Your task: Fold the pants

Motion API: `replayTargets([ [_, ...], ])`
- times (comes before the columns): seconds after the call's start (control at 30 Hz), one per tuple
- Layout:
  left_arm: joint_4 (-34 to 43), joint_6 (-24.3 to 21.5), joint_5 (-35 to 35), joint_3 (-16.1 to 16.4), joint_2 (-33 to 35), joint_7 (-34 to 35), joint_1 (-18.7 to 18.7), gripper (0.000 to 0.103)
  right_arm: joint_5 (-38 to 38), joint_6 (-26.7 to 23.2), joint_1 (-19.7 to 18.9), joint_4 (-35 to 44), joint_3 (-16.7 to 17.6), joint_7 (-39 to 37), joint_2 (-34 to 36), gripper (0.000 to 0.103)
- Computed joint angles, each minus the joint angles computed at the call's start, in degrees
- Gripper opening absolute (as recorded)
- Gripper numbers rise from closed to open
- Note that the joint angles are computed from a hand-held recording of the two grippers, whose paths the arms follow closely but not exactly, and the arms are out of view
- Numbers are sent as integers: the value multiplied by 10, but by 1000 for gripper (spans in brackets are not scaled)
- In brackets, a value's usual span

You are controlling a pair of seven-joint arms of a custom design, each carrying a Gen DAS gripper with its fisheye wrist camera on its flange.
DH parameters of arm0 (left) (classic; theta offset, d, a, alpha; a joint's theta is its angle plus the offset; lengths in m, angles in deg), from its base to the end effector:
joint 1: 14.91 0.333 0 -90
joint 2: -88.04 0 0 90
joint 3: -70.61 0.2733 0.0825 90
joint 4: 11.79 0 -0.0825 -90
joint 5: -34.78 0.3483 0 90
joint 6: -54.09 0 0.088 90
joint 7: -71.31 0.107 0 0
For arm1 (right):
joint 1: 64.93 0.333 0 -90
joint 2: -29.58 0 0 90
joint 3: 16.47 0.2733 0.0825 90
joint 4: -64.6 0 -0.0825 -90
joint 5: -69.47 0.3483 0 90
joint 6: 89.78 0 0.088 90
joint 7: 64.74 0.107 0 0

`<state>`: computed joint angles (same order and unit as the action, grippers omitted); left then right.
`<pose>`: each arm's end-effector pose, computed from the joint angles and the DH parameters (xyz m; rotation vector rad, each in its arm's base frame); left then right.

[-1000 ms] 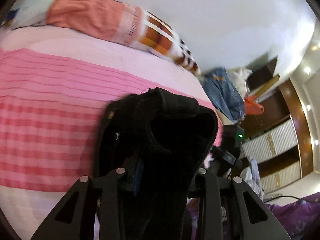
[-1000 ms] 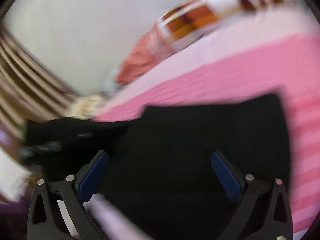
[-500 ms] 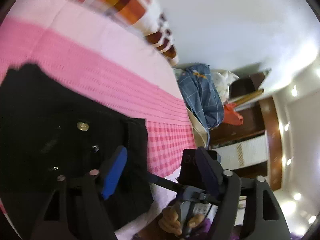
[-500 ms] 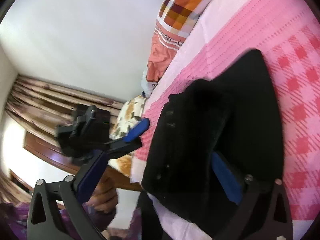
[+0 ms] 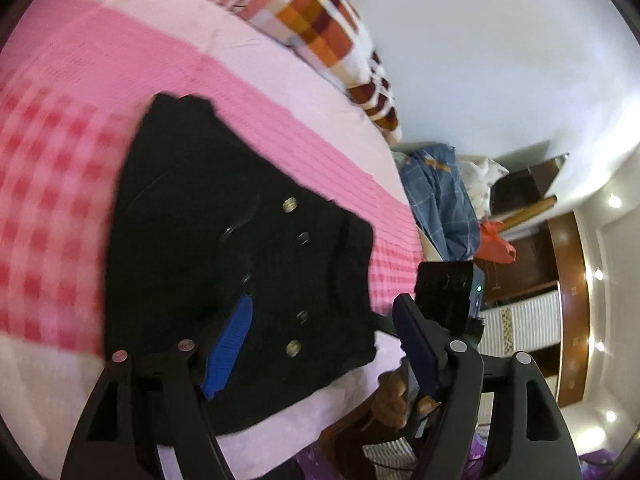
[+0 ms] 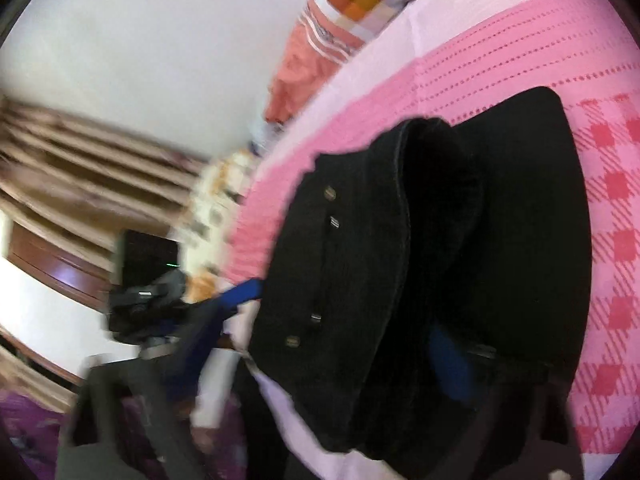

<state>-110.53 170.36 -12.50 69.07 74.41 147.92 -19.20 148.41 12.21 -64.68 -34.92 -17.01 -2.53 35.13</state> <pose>0.4780 -0.0929 0.7019 2.0201 -1.4913 1.2102 0.5670 0.0821 0.5419 -1.3979 1.2655 0.8047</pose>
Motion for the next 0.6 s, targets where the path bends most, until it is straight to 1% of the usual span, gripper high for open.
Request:
replayTargets([
  [0.03, -9, -2, 15, -2, -10, -2, 2, 73, -37, 21, 12, 4, -4, 21, -3, 20],
  [0.07, -13, -5, 29, -4, -16, -2, 3, 73, -35, 13, 5, 5, 0, 38, 4, 18],
  [0.1, -14, -8, 46, -6, -21, -3, 3, 73, -24, 13, 2, -2, -1, 45, 4, 16],
  [0.13, -15, -10, 58, -8, -25, -3, 2, 73, -30, 18, 1, -5, -1, 45, -1, 14],
  [0.2, -9, -17, 75, -9, -25, -3, -2, 73, -29, 27, -1, -11, -4, 34, -14, 14],
  [0.27, 3, -26, 92, -12, -20, 4, -6, 73, -25, 26, -4, -9, -10, 24, -25, 13],
  [0.37, 20, -23, 111, -20, -8, 22, -14, 74, -40, 12, -10, 6, -20, 20, -24, 13],
  [0.43, 29, -26, 126, -27, 2, 26, -17, 74, -53, 13, -14, -2, -25, 23, -32, 13],
  [0.5, 25, -16, 130, -31, 5, 28, -19, 74, -59, 13, -20, -17, -32, 17, -42, 13],
  [0.6, 6, 6, 148, -38, 0, 35, -22, 74, -55, 24, -25, -36, -38, 25, -37, 13],
])
